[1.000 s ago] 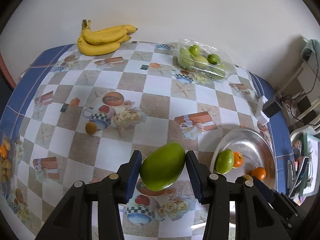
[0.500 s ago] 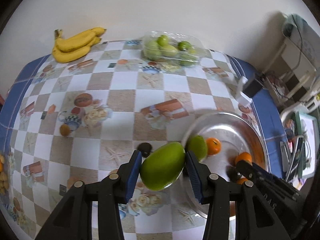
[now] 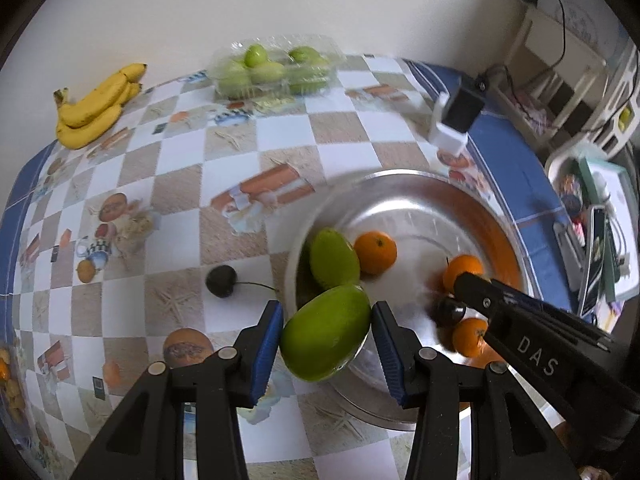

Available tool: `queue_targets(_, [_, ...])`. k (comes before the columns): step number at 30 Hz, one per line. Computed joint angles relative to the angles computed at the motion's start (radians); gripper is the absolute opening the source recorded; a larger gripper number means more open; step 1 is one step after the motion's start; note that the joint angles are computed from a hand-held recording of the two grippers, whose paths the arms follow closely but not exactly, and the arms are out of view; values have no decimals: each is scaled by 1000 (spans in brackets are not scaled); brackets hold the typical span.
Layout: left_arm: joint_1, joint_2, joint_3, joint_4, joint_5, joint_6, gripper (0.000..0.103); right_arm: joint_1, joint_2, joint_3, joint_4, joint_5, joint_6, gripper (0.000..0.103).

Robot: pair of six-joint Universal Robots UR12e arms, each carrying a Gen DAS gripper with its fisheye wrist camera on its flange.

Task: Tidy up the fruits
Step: 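Lower and open the right gripper to drop the kiwi while the left gripper releases the mango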

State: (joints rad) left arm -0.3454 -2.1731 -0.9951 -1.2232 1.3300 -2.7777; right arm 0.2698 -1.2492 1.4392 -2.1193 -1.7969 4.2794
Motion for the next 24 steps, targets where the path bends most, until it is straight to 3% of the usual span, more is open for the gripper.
queue_targets(24, [-16, -24, 17, -81, 39, 23, 49, -5, 36, -29, 48, 65, -43, 29])
